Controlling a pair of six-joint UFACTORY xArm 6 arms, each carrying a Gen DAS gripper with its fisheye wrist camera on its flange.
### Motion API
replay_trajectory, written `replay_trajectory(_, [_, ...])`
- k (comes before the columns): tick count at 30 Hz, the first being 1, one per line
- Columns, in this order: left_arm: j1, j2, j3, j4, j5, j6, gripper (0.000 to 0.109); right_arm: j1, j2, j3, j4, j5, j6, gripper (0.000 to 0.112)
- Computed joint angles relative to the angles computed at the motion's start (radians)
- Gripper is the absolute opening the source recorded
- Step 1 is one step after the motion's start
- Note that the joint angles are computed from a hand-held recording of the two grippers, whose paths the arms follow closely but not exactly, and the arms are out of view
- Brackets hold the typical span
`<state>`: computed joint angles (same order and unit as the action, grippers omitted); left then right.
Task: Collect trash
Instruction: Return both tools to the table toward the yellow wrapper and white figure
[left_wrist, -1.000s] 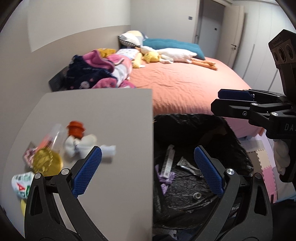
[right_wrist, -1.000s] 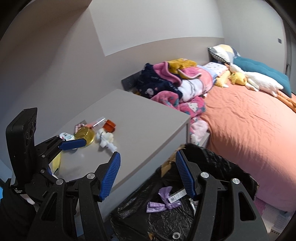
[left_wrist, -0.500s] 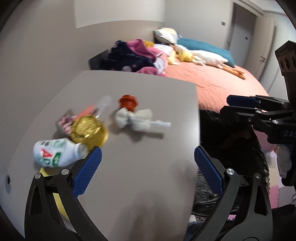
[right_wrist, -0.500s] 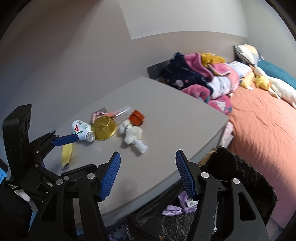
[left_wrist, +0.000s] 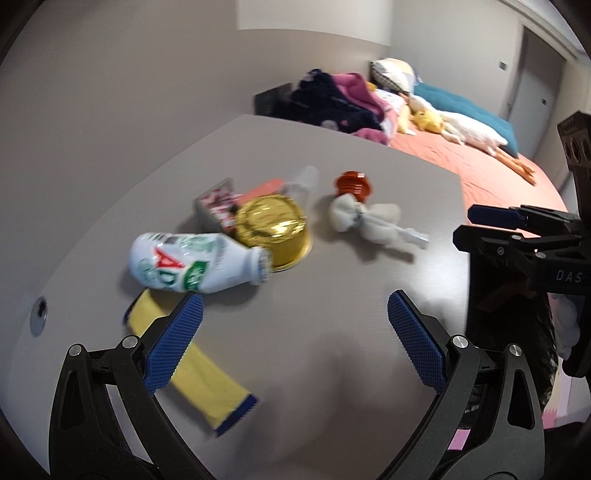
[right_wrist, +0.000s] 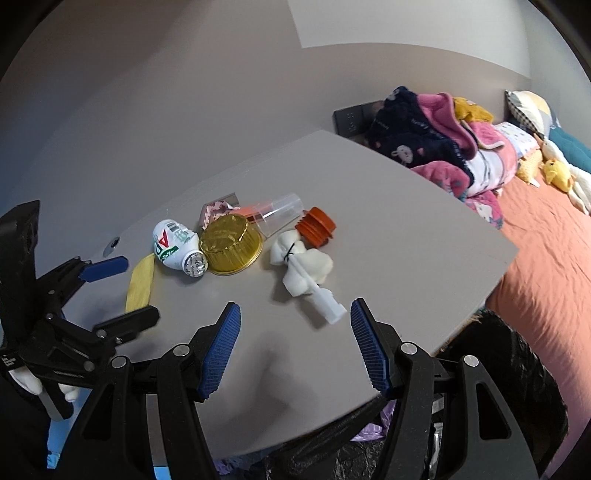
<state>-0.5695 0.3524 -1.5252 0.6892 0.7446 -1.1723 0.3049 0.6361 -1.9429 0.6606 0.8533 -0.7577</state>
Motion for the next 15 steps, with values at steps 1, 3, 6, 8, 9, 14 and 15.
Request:
replay_trajectory(1, [0.006, -0.01, 0.014, 0.003, 0.006, -0.016, 0.097, 0.003, 0.016, -0.022, -0.007, 0.006, 0.006, 0.063])
replay_trajectory(3, [0.014, -0.024, 0.034, 0.003, 0.012, -0.039, 0.097, 0.009, 0.046, -0.061, -0.02, 0.018, 0.019, 0.063])
replay_trajectory(6, [0.033, -0.048, 0.073, -0.001, 0.015, -0.074, 0.097, 0.018, 0.097, -0.132, -0.046, 0.042, 0.045, 0.063])
replay_trajectory(8, [0.047, -0.06, 0.096, -0.008, 0.014, -0.1, 0.097, 0.025, 0.137, -0.189, -0.069, 0.06, 0.06, 0.063])
replay_trajectory(9, [0.051, -0.064, 0.103, -0.009, 0.016, -0.11, 0.096, 0.028, 0.153, -0.212, -0.08, 0.067, 0.066, 0.063])
replay_trajectory(14, [0.079, -0.073, 0.133, -0.031, 0.013, -0.146, 0.087, 0.042, 0.26, -0.372, -0.132, 0.124, 0.11, 0.063])
replay_trajectory(15, [0.084, -0.072, 0.135, -0.038, 0.015, -0.146, 0.087, 0.044, 0.283, -0.408, -0.14, 0.138, 0.118, 0.063])
